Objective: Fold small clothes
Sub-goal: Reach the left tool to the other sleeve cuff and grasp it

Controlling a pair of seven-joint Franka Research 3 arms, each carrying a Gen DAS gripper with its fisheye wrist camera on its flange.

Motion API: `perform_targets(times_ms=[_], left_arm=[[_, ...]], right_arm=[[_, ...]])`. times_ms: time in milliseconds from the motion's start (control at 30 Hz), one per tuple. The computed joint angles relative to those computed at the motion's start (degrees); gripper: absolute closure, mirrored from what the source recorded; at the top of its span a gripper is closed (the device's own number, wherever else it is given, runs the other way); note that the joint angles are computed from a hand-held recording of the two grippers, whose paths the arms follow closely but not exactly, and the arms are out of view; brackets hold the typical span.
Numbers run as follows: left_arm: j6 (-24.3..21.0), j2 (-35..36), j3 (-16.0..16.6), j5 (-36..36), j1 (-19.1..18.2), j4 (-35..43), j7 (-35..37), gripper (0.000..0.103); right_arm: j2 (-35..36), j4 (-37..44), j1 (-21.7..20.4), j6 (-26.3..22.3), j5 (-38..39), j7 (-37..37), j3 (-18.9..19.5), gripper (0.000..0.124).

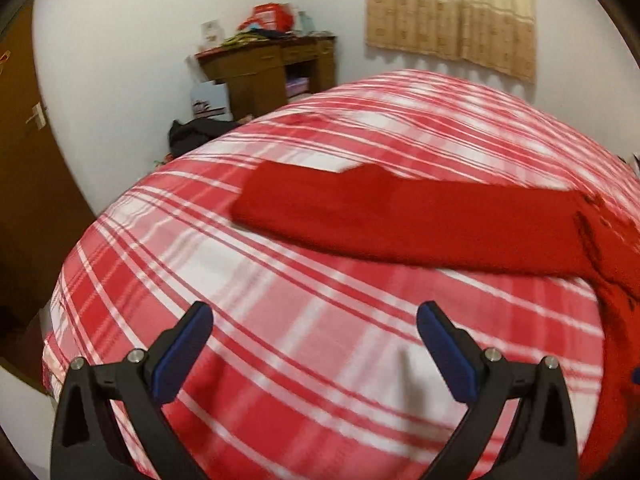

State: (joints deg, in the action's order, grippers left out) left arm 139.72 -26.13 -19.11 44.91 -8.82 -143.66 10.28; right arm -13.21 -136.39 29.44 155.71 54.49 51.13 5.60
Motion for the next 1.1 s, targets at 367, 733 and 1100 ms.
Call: perform_targets(times_ms=[367,733,1100], left_arm=[[6.4,0.5,5.4,-0.2,6.8,-0.4,-2.8,0.0],[10.0,8.6,6.4,-6.0,8.2,4.9,1.7,0.024],[16.2,9.3,8.4,-13.6,6.5,4.5,9.2,0.088]], right_arm=[[2.6,-3.0,-6.2,13.1,-33.1,23.8,6.9,0.045],[2.0,-4.2,-2.7,14.8,-37.0,25.2,4.2,0.045],[1.2,-5.0,-0.4,15.1,-33.3,21.9,2.8,0.045]])
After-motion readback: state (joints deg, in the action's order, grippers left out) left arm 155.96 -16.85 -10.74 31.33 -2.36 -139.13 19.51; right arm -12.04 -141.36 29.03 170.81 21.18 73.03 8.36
